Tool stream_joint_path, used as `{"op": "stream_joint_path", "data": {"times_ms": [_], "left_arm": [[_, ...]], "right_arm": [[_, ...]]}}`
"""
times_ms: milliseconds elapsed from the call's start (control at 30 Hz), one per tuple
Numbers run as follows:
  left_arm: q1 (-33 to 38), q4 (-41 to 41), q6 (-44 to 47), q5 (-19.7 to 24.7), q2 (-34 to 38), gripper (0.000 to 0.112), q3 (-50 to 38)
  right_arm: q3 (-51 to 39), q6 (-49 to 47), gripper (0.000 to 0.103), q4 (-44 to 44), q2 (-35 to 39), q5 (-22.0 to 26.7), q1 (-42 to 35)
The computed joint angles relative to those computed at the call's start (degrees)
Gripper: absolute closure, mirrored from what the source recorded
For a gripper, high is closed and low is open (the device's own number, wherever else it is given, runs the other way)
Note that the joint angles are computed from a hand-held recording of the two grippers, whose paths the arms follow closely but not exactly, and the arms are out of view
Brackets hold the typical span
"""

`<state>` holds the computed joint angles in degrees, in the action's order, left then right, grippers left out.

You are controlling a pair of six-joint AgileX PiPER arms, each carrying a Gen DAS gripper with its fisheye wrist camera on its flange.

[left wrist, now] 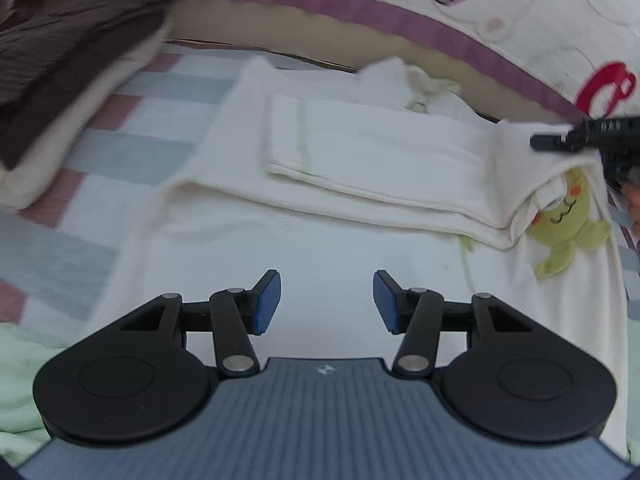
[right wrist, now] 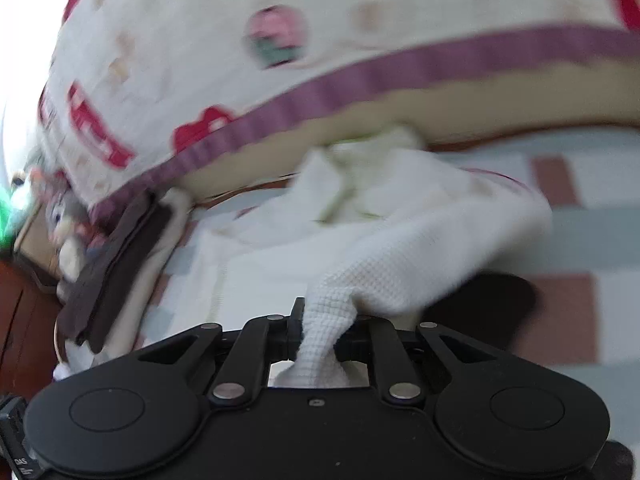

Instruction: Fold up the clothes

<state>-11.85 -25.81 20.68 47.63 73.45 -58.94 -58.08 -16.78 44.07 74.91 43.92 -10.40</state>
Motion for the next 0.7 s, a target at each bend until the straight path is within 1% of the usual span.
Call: {"op": "stream_joint_path", "data": {"times_ms": [67,100,133,233,300,333,367,400,433,467,500,567,633,667,700], "left_arm": [[3.51,-0.34,1.92,1.88,-0.62,0.062,-0.39],[5.30,-0.33,2.94,2.90,-0.91,0.062,-0.64],[7.13,-0.35,4.02,3.92,-1.15,0.062,-0.93],[13.63,-0.23,8.34,7.71,-3.30,0.062,-0.98],[19.76,-2.12,11.68,10.07,-4.16,0.062,-0.44],[22.93,-3.05,13.38,11.30,-4.39,0.062,-0.30],[25.67,-4.12,14.21,12.09,-4.33,0.062,0.09],[27.51,-5.06,14.60,12.41,-3.93,0.062,0.50],[29.26,-5.95,14.94,12.70,-3.45,0.062,0.87],[30.35,-7.07,15.25,12.79,-2.92,0.062,1.36],[31.36,-8.18,15.54,12.87,-2.35,0.062,1.84],[31.31,-9.11,14.71,12.86,-1.23,0.062,2.25],[30.42,-9.46,15.29,11.99,-1.36,0.062,2.96],[29.66,-9.37,15.58,11.28,-1.55,0.062,3.34],[29.17,-9.14,15.70,10.78,-1.93,0.062,3.70]], "right_arm": [[-6.56,8.62,0.089,-6.15,3.97,-1.10,7.19],[-10.65,14.22,0.089,-10.60,7.26,-1.78,11.67],[-15.71,19.76,0.089,-15.11,11.03,-1.08,15.59],[-32.89,34.27,0.089,-26.50,24.60,3.69,25.20],[-44.35,40.35,0.088,-30.56,34.55,6.90,29.74],[-50.08,43.19,0.088,-32.46,39.24,9.35,31.32],[-55.81,45.35,0.084,-34.25,43.89,12.61,32.86],[-61.54,47.04,0.083,-35.54,48.56,15.46,34.20],[-66.31,48.63,0.078,-36.74,52.09,18.35,35.18],[-68.80,49.99,0.076,-38.01,53.90,19.72,36.08],[-68.99,51.15,0.073,-40.32,53.99,19.08,37.18],[-69.87,49.69,0.053,-39.00,53.82,20.19,37.20],[-69.39,47.93,0.052,-36.42,52.71,20.87,36.71],[-67.58,45.81,0.052,-34.42,51.00,21.09,36.21],[-64.20,42.80,0.051,-32.12,48.20,20.19,35.54]]}}
